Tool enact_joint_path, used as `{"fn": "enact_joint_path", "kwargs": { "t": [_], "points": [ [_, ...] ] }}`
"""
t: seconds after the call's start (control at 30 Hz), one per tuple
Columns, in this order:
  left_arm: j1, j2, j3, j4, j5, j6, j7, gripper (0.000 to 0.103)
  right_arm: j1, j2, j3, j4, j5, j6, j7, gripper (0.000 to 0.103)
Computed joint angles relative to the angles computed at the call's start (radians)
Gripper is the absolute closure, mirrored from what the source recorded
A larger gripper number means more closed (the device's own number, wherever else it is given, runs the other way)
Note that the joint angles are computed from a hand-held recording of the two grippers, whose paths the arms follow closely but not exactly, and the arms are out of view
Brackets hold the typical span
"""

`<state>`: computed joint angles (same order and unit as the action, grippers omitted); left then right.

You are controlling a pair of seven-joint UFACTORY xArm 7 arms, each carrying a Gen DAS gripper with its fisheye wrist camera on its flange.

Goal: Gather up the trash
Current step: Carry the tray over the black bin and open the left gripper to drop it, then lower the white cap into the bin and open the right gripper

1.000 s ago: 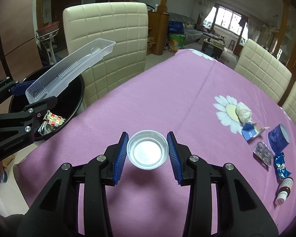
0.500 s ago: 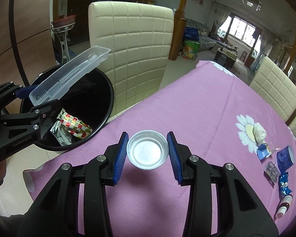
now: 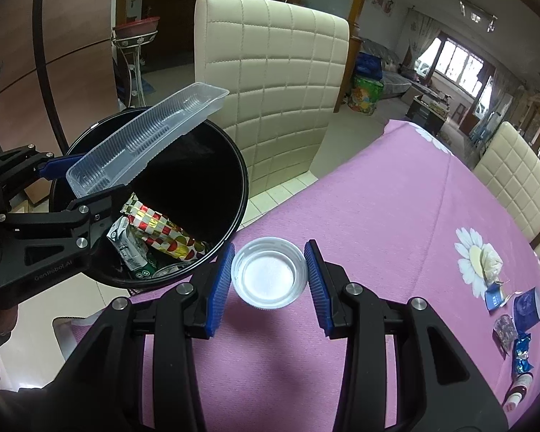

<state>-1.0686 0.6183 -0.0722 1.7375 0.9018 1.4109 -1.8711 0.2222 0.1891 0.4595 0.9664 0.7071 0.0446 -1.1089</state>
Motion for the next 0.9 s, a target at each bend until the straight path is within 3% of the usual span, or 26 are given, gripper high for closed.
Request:
{"fn": "enact_joint_path", "kwargs": {
  "t": [0.07,0.17,0.47,0.9],
  "points": [
    [0.007,-0.009,-0.001,-0.012,-0.009,-0.01,-0.013,0.046,0.003,-0.002,-0.001,-0.002,-0.004,0.0,0.005,0.062],
    [0.014,-0.025,-0.002,-0.039,-0.011,-0.03,-0.053,0.03,0.014,-0.001,-0.013,-0.003,-0.025,0.002,0.026,0.062],
    [0.021,-0.047,-0.016,-0.076,-0.005,-0.031,-0.087,0.029,0.013,0.001,-0.008,0.001,-0.058,0.004,0.056,0.062],
    [0.01,-0.059,-0.029,-0.075,-0.004,0.043,-0.102,0.029,0.05,0.022,-0.004,0.022,-0.121,0.037,0.106,0.062]
  ]
}}
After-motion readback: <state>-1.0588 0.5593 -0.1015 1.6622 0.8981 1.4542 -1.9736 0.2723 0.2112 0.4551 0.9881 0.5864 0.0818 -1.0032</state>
